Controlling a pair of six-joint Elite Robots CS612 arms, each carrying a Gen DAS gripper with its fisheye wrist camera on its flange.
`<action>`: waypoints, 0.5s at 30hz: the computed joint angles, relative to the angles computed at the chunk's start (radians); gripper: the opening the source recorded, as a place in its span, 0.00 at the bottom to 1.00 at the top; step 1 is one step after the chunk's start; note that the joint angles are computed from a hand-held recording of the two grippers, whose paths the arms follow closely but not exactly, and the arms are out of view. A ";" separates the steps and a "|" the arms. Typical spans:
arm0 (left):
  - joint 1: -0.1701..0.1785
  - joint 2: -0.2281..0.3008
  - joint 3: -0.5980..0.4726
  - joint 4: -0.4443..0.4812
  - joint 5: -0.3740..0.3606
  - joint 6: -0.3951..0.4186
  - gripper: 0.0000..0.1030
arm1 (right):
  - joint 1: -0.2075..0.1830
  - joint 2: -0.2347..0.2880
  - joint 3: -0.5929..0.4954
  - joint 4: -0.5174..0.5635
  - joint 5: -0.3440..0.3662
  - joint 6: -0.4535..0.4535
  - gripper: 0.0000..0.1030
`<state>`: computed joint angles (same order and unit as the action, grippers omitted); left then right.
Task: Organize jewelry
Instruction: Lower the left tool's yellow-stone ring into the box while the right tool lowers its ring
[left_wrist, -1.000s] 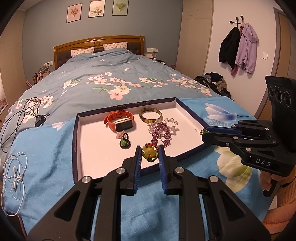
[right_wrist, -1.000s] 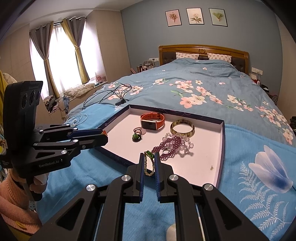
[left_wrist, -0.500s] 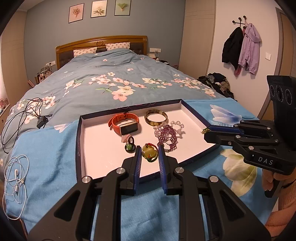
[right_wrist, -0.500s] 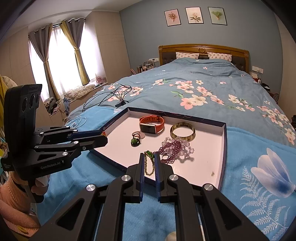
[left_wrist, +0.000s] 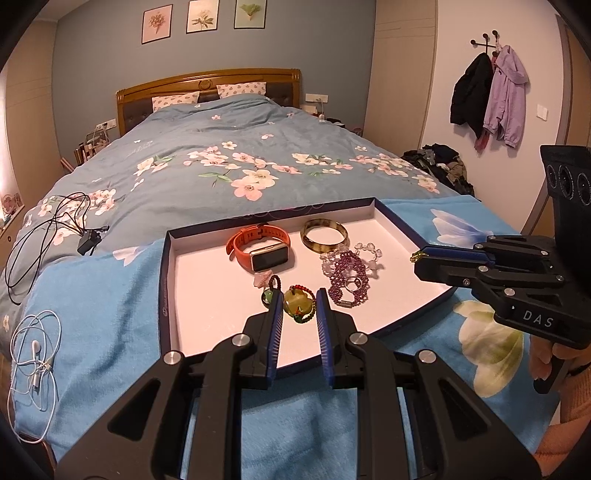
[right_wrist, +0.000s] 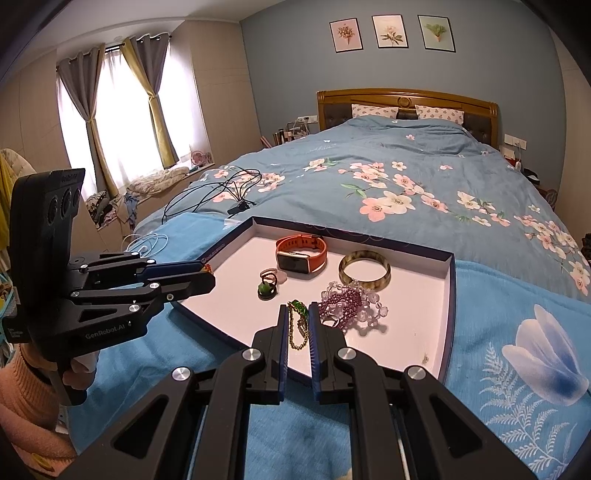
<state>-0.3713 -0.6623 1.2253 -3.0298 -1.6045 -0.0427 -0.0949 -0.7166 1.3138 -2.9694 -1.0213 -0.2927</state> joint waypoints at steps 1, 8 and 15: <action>0.000 0.002 -0.004 0.003 0.001 0.000 0.18 | -0.001 -0.001 0.002 -0.001 0.000 0.000 0.08; 0.001 0.009 -0.018 0.012 0.006 0.005 0.18 | 0.000 0.006 -0.011 0.004 -0.003 -0.002 0.08; 0.000 0.012 -0.025 0.015 0.007 0.006 0.18 | 0.000 0.011 -0.021 0.009 -0.006 -0.002 0.08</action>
